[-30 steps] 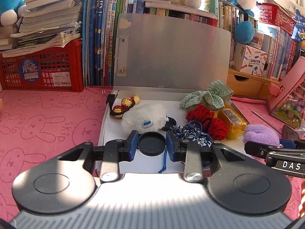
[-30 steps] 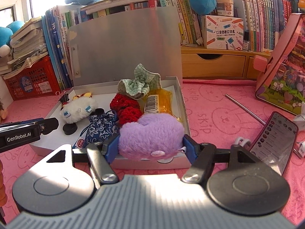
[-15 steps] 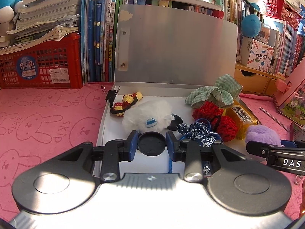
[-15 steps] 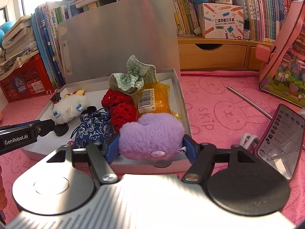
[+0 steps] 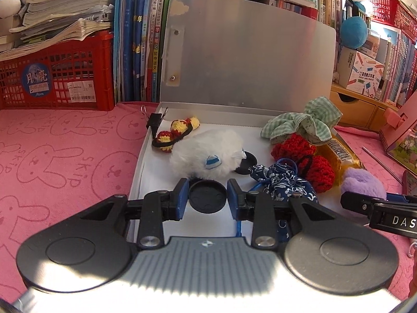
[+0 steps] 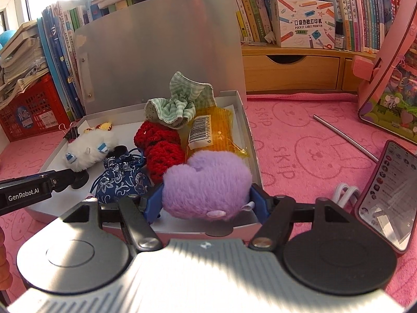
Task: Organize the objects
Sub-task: 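Lower and open right tool to drop the plush while left tool releases the cap in the box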
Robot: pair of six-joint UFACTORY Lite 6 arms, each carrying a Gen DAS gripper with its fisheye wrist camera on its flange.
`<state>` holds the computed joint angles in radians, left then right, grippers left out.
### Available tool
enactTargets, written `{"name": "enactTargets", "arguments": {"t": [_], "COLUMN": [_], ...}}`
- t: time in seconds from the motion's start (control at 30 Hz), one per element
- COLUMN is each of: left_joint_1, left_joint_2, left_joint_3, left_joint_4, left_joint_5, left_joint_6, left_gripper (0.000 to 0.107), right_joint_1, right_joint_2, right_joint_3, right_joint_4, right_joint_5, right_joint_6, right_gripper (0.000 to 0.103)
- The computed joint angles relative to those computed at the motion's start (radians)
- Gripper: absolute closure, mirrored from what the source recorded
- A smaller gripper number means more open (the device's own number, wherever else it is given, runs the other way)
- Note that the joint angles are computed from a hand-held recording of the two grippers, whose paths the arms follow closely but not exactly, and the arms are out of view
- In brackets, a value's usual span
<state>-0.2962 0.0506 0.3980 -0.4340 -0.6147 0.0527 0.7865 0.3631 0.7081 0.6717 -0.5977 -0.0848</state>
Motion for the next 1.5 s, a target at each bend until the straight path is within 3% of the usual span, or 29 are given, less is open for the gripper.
{"name": "enactTargets", "arguments": {"t": [1.03,1.4,1.5], "left_joint_1": [0.022,-0.022,-0.028], "left_joint_2": [0.135,0.096,0.079], "left_joint_3": [0.073,0.045,0.036], "left_joint_4": [0.007,-0.044,-0.047], "left_joint_5": [-0.055,-0.076,-0.075], "left_joint_6": [0.034,0.089,0.088], "left_gripper": [0.069,0.068,0.056], "right_joint_1": [0.003,0.004,0.009], "right_joint_2": [0.067,0.043,0.026], "right_joint_3": [0.057,0.019,0.0], "right_joint_4": [0.024,-0.023,-0.025], "right_joint_5": [-0.022,-0.045,-0.057], "right_joint_6": [-0.088,-0.029,-0.027], "right_gripper": [0.031,0.021,0.018]}}
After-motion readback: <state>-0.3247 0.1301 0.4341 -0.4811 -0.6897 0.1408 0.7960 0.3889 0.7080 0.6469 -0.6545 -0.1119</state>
